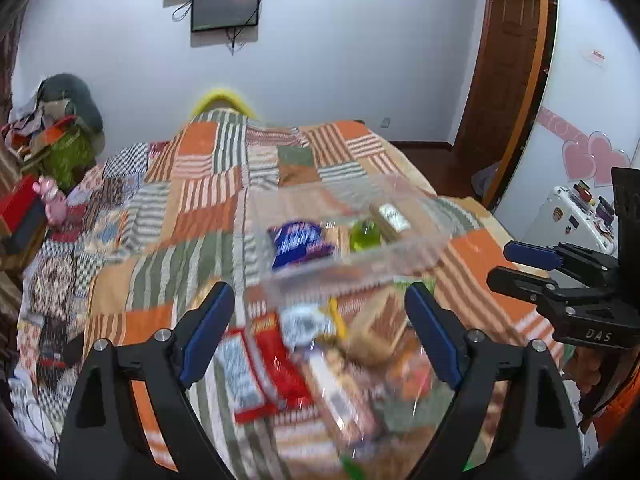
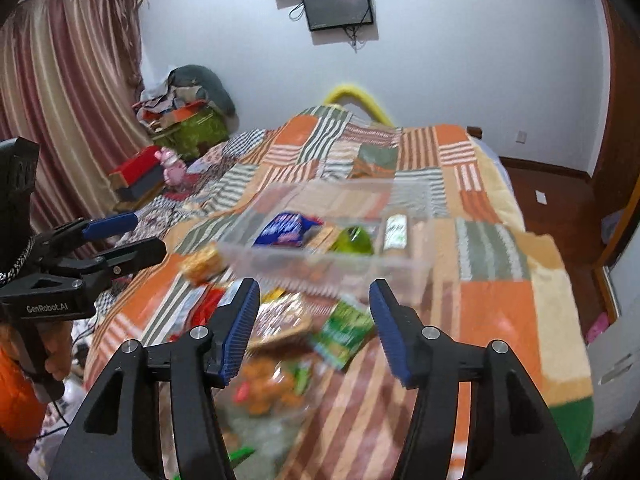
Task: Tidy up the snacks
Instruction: 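Grasp the clear bag of bread slices with the right gripper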
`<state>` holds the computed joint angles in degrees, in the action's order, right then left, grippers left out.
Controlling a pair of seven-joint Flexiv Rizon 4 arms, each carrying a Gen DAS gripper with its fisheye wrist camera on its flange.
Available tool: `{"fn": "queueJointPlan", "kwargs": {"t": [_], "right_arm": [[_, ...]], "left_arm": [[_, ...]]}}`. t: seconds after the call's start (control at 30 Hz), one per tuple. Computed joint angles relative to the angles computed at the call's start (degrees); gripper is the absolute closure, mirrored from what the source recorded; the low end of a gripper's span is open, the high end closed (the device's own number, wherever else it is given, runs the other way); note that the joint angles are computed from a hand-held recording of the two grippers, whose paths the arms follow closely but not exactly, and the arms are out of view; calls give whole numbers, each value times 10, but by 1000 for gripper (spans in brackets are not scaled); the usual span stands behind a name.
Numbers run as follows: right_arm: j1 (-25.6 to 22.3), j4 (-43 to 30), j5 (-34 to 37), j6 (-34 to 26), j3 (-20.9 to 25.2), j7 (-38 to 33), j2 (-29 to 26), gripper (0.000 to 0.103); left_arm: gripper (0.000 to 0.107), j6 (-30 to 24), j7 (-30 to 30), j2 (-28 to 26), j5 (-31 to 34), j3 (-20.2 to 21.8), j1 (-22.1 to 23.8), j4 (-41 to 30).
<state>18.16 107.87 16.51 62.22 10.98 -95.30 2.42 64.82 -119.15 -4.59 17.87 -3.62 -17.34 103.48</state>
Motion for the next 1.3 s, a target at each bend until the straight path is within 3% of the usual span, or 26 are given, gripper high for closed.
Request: {"fn": "queueJointPlan", "kwargs": {"t": [0.13, 0.2, 0.6, 0.93, 1.03, 1.3], "right_arm": [[8, 23, 18, -21, 8, -4, 24, 40], [15, 35, 22, -28, 11, 0, 34, 31], [65, 66, 41, -81, 25, -13, 47, 21], [78, 60, 30, -130, 35, -8, 24, 13], [78, 62, 15, -123, 39, -1, 16, 9], [78, 57, -3, -121, 43, 5, -1, 10]], "left_arm": [[18, -5, -11, 41, -14, 1, 0, 63], [18, -3, -17, 57, -25, -2, 5, 90], [18, 4, -49, 143, -48, -29, 30, 218], [18, 32, -40, 150, -117, -25, 36, 274], [18, 39, -32, 149, -133, -23, 34, 282], [18, 46, -28, 137, -140, -28, 35, 281]]}}
